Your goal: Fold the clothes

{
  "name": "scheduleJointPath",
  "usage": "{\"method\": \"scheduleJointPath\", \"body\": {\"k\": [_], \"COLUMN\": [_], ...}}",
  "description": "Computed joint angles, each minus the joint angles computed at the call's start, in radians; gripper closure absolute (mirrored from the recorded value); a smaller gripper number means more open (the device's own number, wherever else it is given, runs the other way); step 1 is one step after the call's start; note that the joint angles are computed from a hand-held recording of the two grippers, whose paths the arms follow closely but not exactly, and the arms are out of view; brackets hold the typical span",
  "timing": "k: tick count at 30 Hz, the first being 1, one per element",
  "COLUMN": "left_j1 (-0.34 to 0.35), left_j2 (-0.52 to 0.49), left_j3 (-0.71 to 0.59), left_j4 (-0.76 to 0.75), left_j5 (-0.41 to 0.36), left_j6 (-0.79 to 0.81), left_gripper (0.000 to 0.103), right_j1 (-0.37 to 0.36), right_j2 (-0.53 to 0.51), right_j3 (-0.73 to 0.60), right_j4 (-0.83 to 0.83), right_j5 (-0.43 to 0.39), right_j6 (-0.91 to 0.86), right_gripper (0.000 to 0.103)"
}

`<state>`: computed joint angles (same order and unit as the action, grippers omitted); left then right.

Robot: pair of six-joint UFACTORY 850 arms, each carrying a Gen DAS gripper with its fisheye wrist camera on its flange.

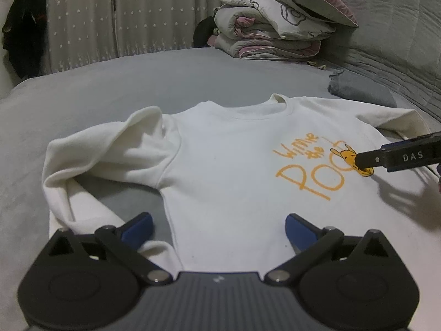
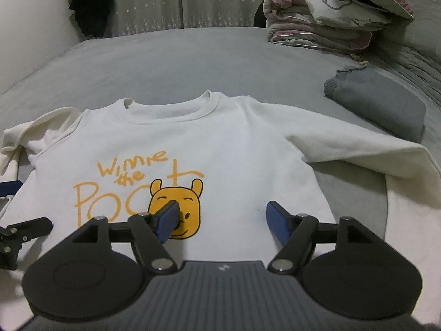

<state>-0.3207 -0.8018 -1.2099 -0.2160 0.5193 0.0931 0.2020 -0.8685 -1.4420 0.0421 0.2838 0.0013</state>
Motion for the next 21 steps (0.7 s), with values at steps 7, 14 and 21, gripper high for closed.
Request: {"method": "scheduleJointPath", "body": {"k": [7, 14, 21], "left_j1": [0.0, 0.001, 0.001], "left_j2": [0.003, 0.003, 0.003], "left_j3": [0.004, 0.004, 0.005], "left_j4": [-0.002, 0.0, 0.0], "left_j5": [0.001, 0.001, 0.002], "left_j6": [0.002, 0.0, 0.0], "left_gripper": [0.0, 0.0, 0.0], "right_j1": [0.001, -0.006, -0.013], "right_j2": [-0.005, -0.005, -0.001], "right_j3": [0.0, 0.007, 0.012], "right_j4": [0.033, -0.017, -0.071], "right_j5": [0.012, 0.025, 0.022], "right_j6": [-0.037, 0.001, 0.037], "right_gripper": [0.023, 0.02, 0.017]}}
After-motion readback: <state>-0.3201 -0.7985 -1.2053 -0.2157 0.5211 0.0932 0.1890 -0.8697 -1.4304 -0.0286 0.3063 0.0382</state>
